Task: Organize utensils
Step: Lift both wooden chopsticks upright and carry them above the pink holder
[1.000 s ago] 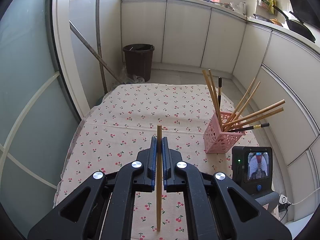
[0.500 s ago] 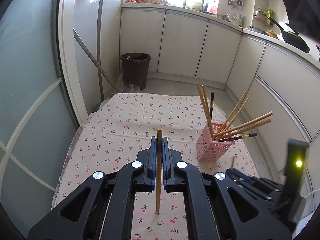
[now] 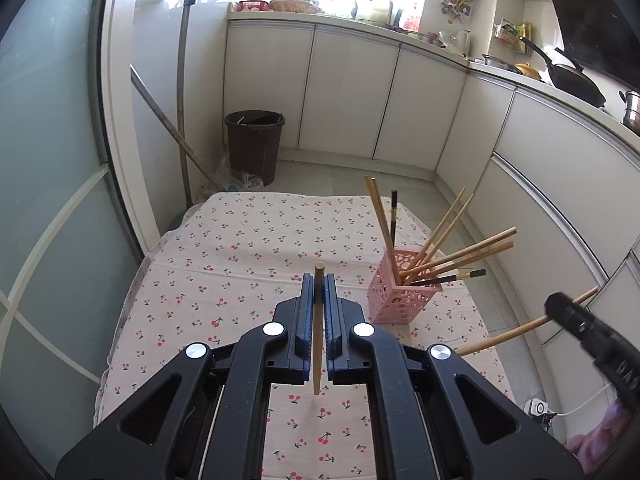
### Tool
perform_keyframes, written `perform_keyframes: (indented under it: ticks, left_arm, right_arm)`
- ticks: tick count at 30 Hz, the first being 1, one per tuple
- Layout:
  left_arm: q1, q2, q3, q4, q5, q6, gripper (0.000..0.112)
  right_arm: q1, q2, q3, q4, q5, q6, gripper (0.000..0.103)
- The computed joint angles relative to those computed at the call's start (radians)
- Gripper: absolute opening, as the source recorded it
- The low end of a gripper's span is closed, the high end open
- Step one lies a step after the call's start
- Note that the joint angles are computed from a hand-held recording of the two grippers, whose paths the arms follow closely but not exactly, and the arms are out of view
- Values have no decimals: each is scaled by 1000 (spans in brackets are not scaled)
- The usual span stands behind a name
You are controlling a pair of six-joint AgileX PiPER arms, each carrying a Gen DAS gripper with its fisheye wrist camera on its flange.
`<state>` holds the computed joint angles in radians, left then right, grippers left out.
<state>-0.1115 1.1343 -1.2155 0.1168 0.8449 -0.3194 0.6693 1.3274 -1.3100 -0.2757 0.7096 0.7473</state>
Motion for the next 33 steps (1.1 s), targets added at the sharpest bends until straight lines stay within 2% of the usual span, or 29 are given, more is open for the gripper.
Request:
perform_keyframes:
  ticks: [9,19,25,28,30,33]
  left_arm:
    - [-63,92,-163,16,52,-31,4]
    - [-197,316,-590,110,163,-91,4]
    - [-257,458,-796,171,217,-108,4]
    - [-270,507,-824,220,200,-152,5]
    - [-265,517,-786,237,139,-169,6]
    - [-235,519,-740,219,145,-186,21]
  right_arm:
    - [-176,-102,36,197,-27,-137,6]
    - [-351,-150,84,406,-24,-330,6]
    - [-437,-147,94,522,-7,-430,6]
    - [-446,-150,101,525,-9,-440,6]
    - [-439,-151,100,505,-12,-427,6]
    - [-438,-150,99,509,-13,-427,6]
